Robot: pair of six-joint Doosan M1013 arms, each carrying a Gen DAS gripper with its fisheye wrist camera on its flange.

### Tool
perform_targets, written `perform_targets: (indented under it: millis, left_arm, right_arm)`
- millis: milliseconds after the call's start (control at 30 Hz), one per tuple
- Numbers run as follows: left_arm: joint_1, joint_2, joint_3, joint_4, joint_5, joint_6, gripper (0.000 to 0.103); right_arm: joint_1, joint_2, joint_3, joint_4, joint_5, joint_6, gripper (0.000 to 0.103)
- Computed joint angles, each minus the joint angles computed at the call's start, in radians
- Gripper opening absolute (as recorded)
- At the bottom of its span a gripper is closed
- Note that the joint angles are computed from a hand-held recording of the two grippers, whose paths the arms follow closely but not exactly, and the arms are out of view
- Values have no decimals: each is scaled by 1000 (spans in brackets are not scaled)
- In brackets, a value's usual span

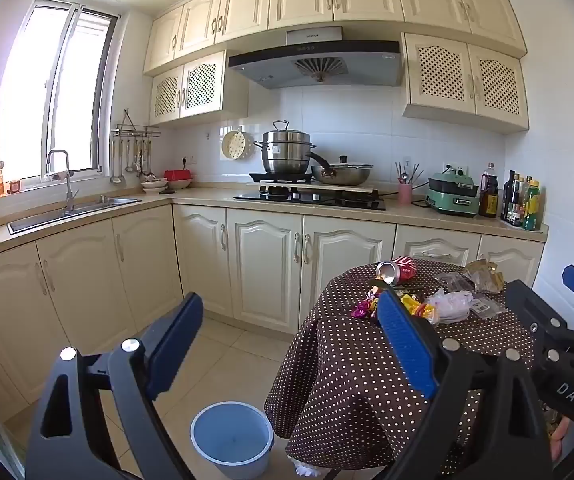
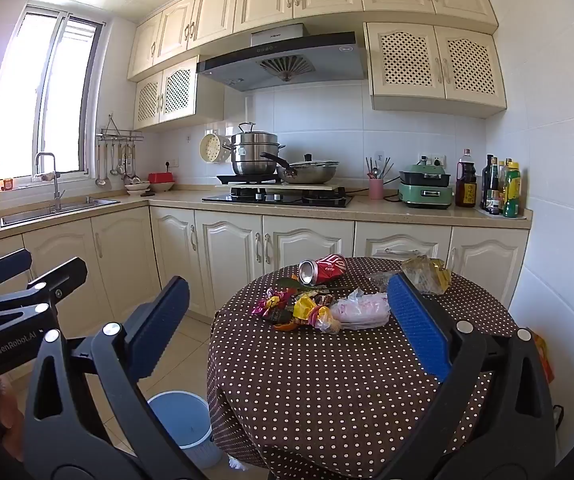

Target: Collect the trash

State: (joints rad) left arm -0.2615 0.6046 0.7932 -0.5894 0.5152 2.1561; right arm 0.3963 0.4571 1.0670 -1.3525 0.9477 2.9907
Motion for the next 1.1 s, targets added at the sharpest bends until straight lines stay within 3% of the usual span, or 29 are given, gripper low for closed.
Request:
perform_targets:
  millis: [1100]
  left_arm:
    - [-3, 4, -7, 20, 6, -13, 87]
  right_arm:
    - [-2, 2, -6, 5, 1, -5, 97]
